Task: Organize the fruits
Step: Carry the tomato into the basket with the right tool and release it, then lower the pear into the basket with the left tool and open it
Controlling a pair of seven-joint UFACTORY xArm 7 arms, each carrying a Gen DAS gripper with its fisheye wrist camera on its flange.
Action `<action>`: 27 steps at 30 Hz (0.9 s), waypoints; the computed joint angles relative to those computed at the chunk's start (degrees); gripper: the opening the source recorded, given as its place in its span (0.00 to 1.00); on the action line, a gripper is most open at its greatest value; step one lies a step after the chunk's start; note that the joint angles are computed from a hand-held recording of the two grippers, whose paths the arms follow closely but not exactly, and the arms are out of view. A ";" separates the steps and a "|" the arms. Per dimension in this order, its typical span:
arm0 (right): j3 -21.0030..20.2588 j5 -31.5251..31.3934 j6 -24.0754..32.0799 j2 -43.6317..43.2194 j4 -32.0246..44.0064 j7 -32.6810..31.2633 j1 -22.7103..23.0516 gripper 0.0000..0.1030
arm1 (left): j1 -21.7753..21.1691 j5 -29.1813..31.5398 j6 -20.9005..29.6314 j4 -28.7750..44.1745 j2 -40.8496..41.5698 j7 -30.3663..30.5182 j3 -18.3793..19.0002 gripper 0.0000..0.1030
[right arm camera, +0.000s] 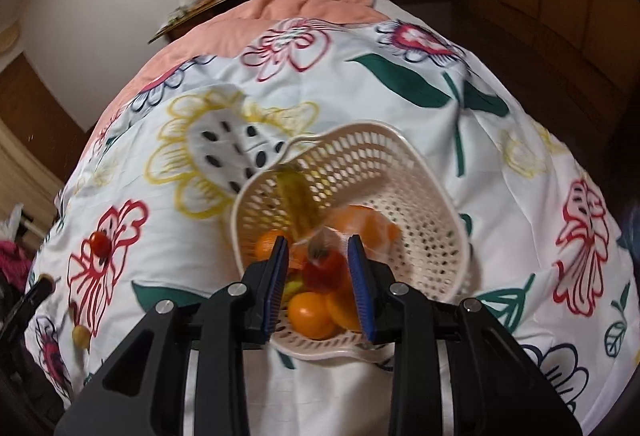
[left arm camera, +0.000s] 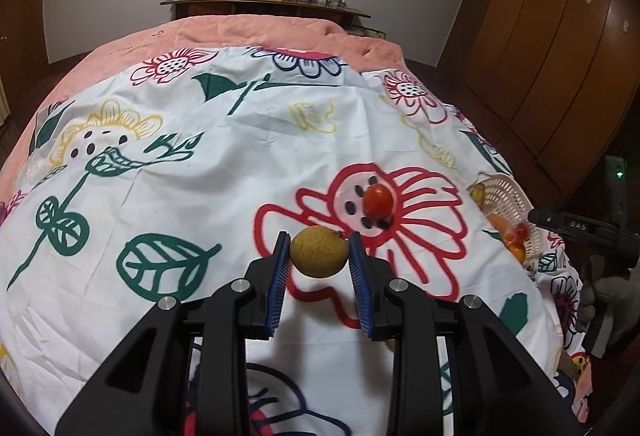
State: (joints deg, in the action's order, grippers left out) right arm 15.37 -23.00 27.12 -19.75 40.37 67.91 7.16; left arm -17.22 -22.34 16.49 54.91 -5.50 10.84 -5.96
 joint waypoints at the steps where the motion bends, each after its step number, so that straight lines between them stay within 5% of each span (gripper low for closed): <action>1: 0.21 -0.39 0.09 -0.36 -0.36 0.71 -0.34 0.33 | -0.14 0.19 0.17 0.15 -0.13 -0.02 -0.16 0.30; 27: -0.83 7.38 -14.71 -8.26 -14.18 -1.16 -3.77 0.37 | -5.65 15.62 5.51 10.60 6.45 -9.45 -6.11 0.30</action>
State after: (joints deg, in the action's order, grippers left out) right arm 14.54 -15.62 12.41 -28.01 26.19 66.75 3.39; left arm -22.86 -6.72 21.99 65.51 0.95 1.39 -12.07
